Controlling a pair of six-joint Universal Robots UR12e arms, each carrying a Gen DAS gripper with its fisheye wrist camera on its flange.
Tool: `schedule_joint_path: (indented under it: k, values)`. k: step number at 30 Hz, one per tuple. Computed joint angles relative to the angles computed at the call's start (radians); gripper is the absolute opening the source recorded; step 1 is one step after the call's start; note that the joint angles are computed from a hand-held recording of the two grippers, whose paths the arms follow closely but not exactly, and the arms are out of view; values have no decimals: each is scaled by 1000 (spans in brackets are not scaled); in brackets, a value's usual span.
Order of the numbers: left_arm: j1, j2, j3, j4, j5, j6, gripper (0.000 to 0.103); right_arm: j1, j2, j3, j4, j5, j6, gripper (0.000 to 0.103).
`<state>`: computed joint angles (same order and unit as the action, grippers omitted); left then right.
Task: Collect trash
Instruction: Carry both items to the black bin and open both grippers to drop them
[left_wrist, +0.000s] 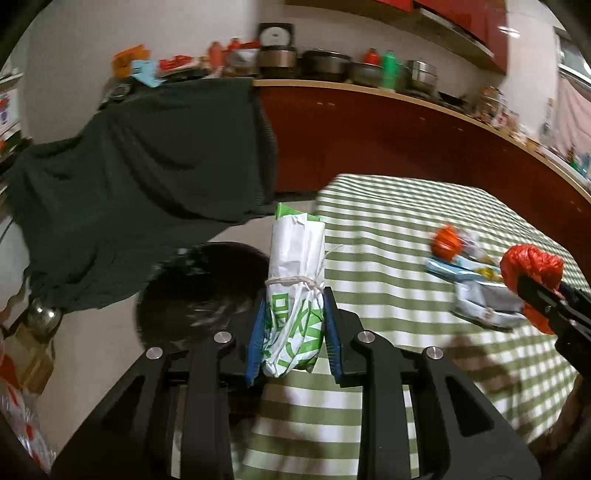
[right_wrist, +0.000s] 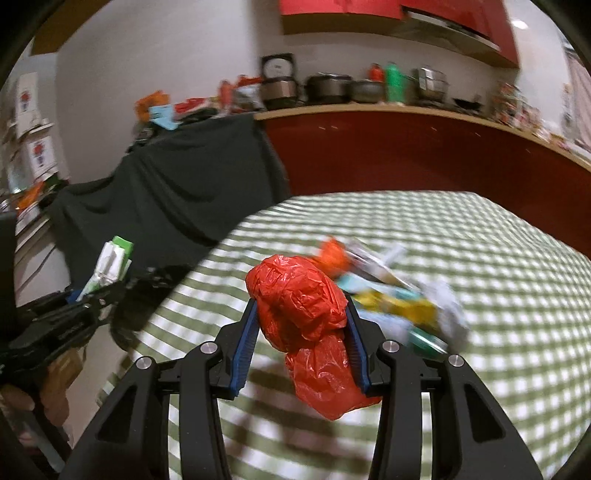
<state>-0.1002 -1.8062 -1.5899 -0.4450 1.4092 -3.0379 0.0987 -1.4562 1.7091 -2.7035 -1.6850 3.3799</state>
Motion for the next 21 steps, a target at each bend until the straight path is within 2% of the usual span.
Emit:
schedule_joint_path:
  k: [11, 21]
  values:
    - [42, -23, 13, 37, 122, -66, 28, 32, 130, -138, -32, 152, -37, 44]
    - [61, -67, 43, 24, 178, -102, 28, 58, 216, -238, 26, 210, -61, 44]
